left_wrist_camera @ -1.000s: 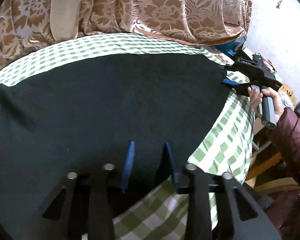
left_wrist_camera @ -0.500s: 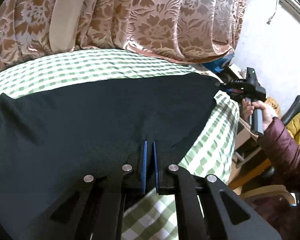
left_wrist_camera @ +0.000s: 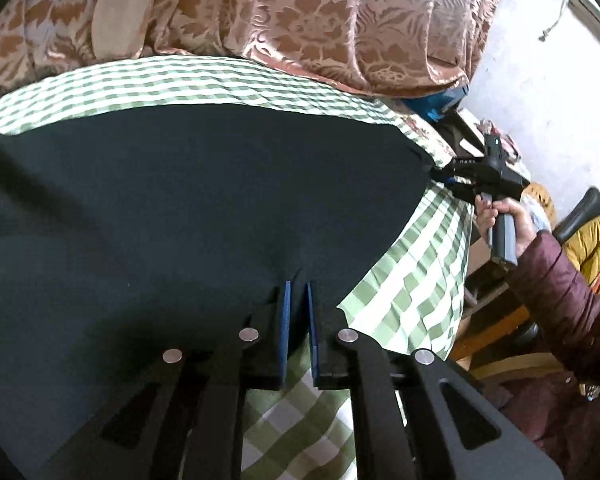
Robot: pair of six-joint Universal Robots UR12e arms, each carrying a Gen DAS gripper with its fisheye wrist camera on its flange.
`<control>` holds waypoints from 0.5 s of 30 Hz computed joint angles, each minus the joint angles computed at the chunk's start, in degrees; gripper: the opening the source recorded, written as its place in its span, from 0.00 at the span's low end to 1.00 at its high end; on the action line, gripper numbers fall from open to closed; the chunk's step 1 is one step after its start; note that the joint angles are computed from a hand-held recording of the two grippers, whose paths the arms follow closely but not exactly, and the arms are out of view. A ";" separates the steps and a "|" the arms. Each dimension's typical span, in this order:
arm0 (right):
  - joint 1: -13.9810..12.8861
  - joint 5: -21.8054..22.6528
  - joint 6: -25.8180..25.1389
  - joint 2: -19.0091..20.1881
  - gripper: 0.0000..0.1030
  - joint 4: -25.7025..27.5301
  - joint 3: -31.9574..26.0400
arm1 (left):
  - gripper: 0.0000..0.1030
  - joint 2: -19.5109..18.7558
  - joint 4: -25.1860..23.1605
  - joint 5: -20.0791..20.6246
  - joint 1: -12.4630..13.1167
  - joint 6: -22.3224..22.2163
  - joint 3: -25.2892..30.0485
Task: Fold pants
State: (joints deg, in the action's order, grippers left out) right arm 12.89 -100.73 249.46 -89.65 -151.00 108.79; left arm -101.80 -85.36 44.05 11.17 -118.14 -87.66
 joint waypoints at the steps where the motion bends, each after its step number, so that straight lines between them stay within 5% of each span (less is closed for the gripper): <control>1: -0.11 0.25 0.38 -0.16 0.08 -0.17 0.15 | 0.12 -0.09 -1.50 -0.32 0.18 0.59 0.44; 3: -0.21 0.24 1.66 -0.73 0.17 0.15 0.33 | 0.30 -0.35 -5.44 -1.77 0.82 1.51 1.67; 5: 0.99 -3.71 0.82 -0.83 0.49 5.58 -1.80 | 0.49 -0.64 -9.77 -3.48 1.58 2.64 3.02; 6: 2.37 -8.15 0.20 -0.60 0.62 9.82 -3.64 | 0.50 -0.62 -12.09 -5.20 2.36 3.67 3.55; 10: 5.04 -11.92 -4.87 0.76 0.62 9.31 -6.93 | 0.50 -0.22 -8.90 -7.82 3.76 -0.02 2.90; 15: 6.66 0.59 -18.21 6.96 0.62 2.79 -12.74 | 0.50 0.19 3.80 -5.50 3.76 -12.49 -0.19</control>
